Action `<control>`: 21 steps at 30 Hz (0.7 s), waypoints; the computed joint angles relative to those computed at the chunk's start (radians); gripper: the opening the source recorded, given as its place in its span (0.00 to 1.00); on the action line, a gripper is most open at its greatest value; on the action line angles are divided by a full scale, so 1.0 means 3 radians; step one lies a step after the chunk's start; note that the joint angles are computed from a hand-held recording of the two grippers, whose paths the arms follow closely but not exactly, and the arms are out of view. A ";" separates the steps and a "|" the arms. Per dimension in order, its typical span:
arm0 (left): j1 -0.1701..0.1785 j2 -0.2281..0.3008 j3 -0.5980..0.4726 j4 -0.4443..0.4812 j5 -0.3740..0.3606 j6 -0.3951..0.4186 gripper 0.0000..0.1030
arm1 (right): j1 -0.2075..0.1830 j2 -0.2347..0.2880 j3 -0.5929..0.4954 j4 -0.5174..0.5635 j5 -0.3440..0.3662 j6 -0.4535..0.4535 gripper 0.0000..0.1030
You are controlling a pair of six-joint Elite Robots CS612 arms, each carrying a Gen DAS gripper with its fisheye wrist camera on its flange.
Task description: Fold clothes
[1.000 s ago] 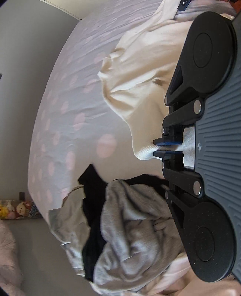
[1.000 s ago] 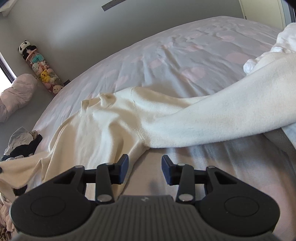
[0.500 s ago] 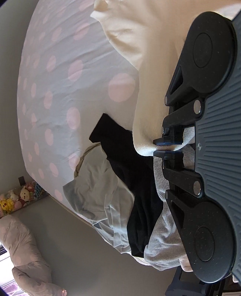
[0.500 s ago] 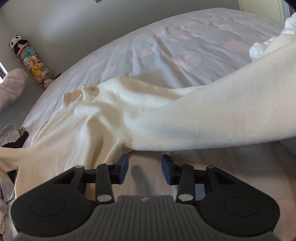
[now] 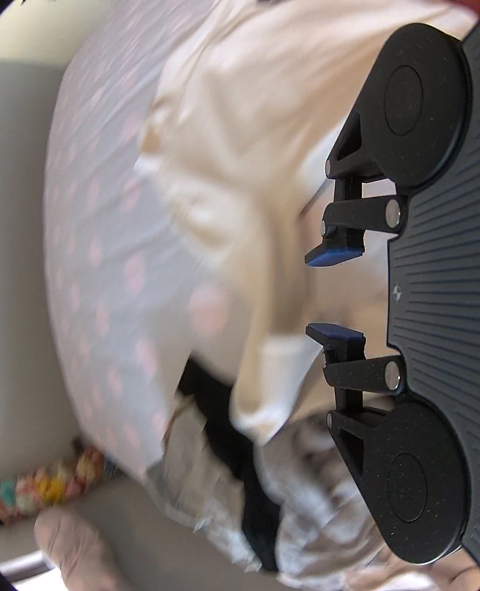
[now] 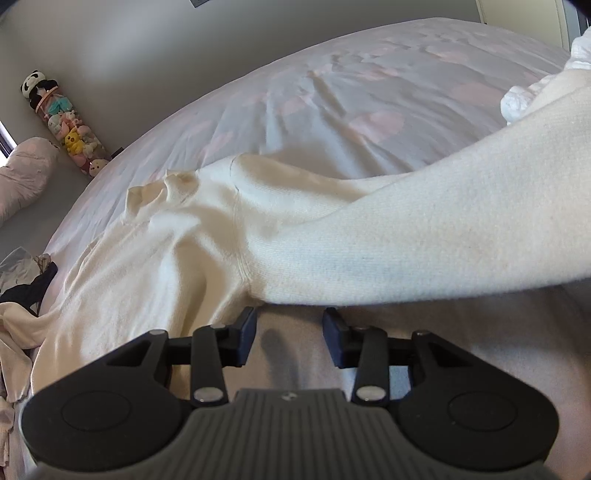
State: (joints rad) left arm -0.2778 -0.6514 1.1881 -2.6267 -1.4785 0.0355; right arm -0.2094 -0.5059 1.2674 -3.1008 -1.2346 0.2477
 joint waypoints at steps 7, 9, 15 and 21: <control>-0.0145 -0.0209 0.0350 0.0597 -0.0599 0.0085 0.31 | -0.0015 -0.0090 0.0154 -0.0170 -0.0042 0.0030 0.53; -0.0182 -0.0211 0.0390 0.0688 -0.0606 0.0049 0.31 | -0.0025 -0.0117 0.0208 -0.0246 -0.0001 0.0032 0.53; -0.0230 -0.0181 0.0456 0.0879 -0.0526 -0.0230 0.31 | -0.0075 -0.0178 0.0359 -0.0507 0.0101 0.0231 0.56; -0.0255 -0.0129 0.0467 0.0915 -0.0495 -0.0335 0.16 | -0.0087 -0.0184 0.0381 -0.0565 0.0140 0.0292 0.57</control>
